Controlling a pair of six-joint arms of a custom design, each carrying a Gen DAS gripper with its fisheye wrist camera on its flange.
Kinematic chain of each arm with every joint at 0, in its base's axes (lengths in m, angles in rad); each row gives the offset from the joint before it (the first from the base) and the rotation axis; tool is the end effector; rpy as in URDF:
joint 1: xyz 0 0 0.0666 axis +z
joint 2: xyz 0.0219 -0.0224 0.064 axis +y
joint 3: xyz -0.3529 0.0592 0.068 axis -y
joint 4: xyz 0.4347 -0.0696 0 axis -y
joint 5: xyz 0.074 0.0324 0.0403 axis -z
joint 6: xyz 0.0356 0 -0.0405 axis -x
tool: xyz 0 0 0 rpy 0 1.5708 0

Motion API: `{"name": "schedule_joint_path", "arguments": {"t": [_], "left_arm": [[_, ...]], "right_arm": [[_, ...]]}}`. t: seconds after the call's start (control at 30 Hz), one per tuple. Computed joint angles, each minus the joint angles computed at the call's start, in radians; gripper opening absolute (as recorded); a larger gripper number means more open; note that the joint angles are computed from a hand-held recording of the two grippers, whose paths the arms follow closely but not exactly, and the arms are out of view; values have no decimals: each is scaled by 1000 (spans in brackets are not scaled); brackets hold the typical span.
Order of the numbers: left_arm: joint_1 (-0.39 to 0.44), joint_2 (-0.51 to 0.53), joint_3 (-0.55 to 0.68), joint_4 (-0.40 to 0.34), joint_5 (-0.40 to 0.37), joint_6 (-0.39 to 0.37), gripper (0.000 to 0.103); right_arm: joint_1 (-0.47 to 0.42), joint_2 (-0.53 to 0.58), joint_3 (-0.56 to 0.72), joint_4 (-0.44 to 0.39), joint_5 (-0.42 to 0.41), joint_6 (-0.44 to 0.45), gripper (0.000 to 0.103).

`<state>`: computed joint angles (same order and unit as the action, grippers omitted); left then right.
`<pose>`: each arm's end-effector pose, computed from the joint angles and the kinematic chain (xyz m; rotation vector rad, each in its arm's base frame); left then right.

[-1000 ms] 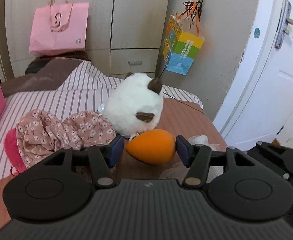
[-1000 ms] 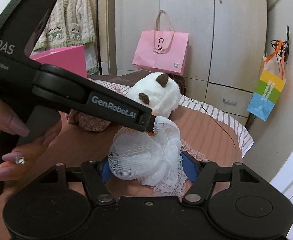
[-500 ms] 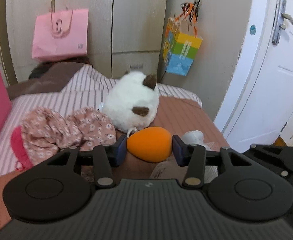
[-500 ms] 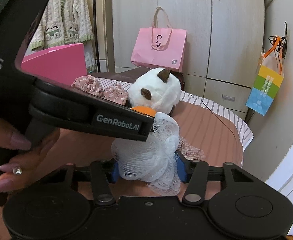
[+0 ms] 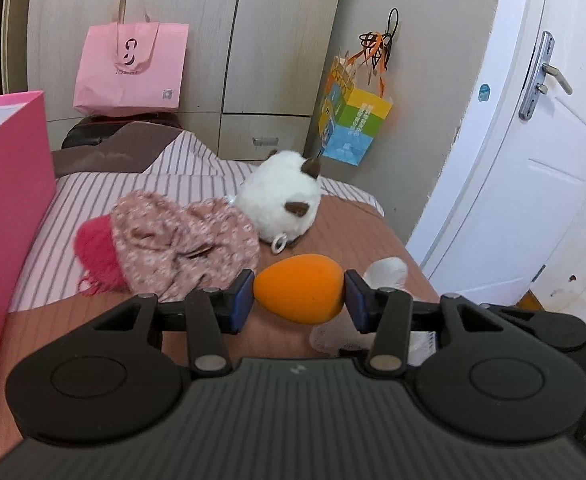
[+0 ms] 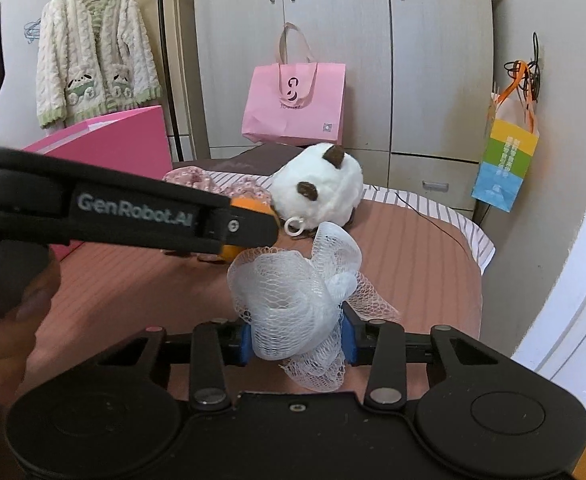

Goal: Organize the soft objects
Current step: 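Grasp the orange sponge with the left tool while the right tool grasps the white bath puff, then carry the sponge and bath puff over the pink box with both tools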

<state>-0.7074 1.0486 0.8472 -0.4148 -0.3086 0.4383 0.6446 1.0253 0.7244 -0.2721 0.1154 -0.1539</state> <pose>0.3250 -0.2642 0.3209 0.1178 2.1686 -0.3239 0.3255 0.2391 0.2793 -0.4583 2.1099 0.3422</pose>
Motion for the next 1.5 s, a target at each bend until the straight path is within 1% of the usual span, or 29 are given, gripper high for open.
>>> {"name": "schedule_joint_path", "arguments": {"t": [0.07,0.2,0.33,0.6,0.7,0.77,0.83,0.97,1.1,1.13,1.2,1.23,1.27,1.3,1.37,1.43,1.5], "left_arm": [[3,-24,-14,-13,-8,-6,47],[18,-84,-49,-43,16,-4,47],[32,-140,-77,-98,43,4,47],[63,-271,-146,-211,179,45,47],[72,-324,-173,-255,216,58,47],[77,-349,-181,-289,233,57,47],[87,-381,-190,-322,258,45,47],[106,-444,-202,-382,280,24,47],[154,-502,-205,-469,346,-3,47],[162,-518,-208,-492,339,2,47],[163,-553,-215,-530,293,-5,47],[169,-576,-220,-550,282,-8,47],[180,-599,-225,-567,284,-10,47],[201,-623,-229,-590,302,-14,47],[251,-660,-232,-633,350,-29,47],[309,-680,-221,-684,409,-62,47],[364,-700,-211,-711,454,-85,48]], "right_arm": [[13,-19,-10,-1,4,-13,45],[37,-45,-19,-27,21,-30,46],[60,-75,-25,-52,31,-37,46],[122,-113,-26,-118,38,-91,46],[148,-114,-13,-161,34,-100,46],[161,-112,6,-204,32,-107,47],[165,-112,24,-248,16,-105,47],[180,-110,62,-328,-29,-100,47],[221,-91,99,-381,-34,-90,47],[232,-86,108,-391,-40,-90,47],[250,-74,126,-406,-60,-85,47],[259,-68,135,-412,-69,-82,47],[266,-63,143,-415,-79,-80,47],[273,-56,152,-417,-90,-78,47],[285,-39,173,-421,-111,-75,47],[294,-19,197,-425,-137,-67,47],[303,1,224,-428,-158,-57,47]]}}
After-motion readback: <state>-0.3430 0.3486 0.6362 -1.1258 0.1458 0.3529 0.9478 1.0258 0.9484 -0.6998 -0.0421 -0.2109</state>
